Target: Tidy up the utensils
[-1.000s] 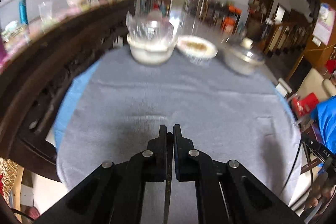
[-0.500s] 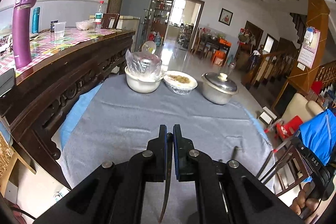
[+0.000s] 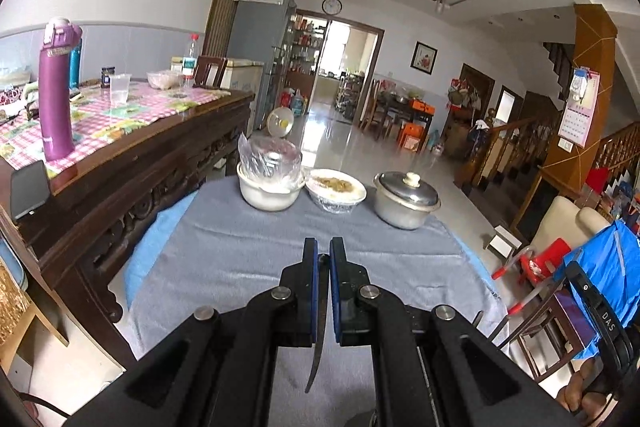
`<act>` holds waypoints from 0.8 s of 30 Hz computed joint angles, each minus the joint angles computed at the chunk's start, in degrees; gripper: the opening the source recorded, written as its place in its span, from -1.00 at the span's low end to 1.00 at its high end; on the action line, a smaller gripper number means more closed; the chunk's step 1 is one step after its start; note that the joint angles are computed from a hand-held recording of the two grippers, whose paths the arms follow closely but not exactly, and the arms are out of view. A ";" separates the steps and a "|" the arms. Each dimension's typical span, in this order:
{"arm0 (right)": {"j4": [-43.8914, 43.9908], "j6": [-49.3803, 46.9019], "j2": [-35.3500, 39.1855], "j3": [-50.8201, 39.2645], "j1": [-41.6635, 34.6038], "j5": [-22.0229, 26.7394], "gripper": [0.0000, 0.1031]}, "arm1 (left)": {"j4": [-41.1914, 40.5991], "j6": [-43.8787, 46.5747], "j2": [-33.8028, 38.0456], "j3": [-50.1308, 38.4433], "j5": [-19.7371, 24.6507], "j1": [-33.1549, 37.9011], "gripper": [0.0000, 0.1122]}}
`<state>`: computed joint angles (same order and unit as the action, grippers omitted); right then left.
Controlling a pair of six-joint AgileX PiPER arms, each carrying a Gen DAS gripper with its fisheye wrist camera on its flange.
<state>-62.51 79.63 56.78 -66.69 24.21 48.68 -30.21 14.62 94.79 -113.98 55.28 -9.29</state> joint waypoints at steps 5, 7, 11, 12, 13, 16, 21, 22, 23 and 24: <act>-0.96 0.05 -1.30 -0.33 1.94 0.24 -0.87 | -2.19 1.16 -1.56 -0.87 1.05 1.18 -0.90; -0.80 0.01 -2.33 -0.04 2.51 0.06 -0.87 | -3.27 1.72 -2.20 -1.30 1.65 1.65 -0.90; -1.45 0.33 -4.16 0.26 4.42 0.69 -0.87 | -5.16 3.08 -3.76 -1.01 1.92 2.22 -0.90; -2.07 0.56 -4.40 0.21 5.27 1.28 -0.87 | -5.57 3.39 -4.28 -0.67 1.81 2.30 -0.90; -2.87 0.91 -4.76 0.30 6.22 1.76 -0.87 | -6.04 3.68 -4.67 -0.58 1.83 2.48 -0.90; -4.81 1.89 -5.35 0.29 8.67 2.80 -0.87 | -7.18 4.40 -5.44 -0.68 2.43 2.83 -0.90; -6.70 3.32 -5.45 0.43 11.43 3.26 -0.87 | -10.11 5.92 -6.49 -0.64 3.80 3.61 -0.90; -6.71 3.49 -5.34 0.41 11.59 3.14 -0.87 | -10.65 6.18 -6.68 -0.60 4.07 3.73 -0.90; -6.78 3.71 -5.50 0.63 11.88 3.15 -0.87 | -11.02 6.39 -6.77 -0.58 4.15 3.81 -0.90; -6.60 3.81 -5.57 0.81 11.86 2.79 -0.87 | -11.66 6.76 -6.97 -0.53 4.39 3.98 -0.90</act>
<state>-69.12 83.44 51.20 -65.88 36.07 51.48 -41.87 21.38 87.81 -114.51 59.66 -5.31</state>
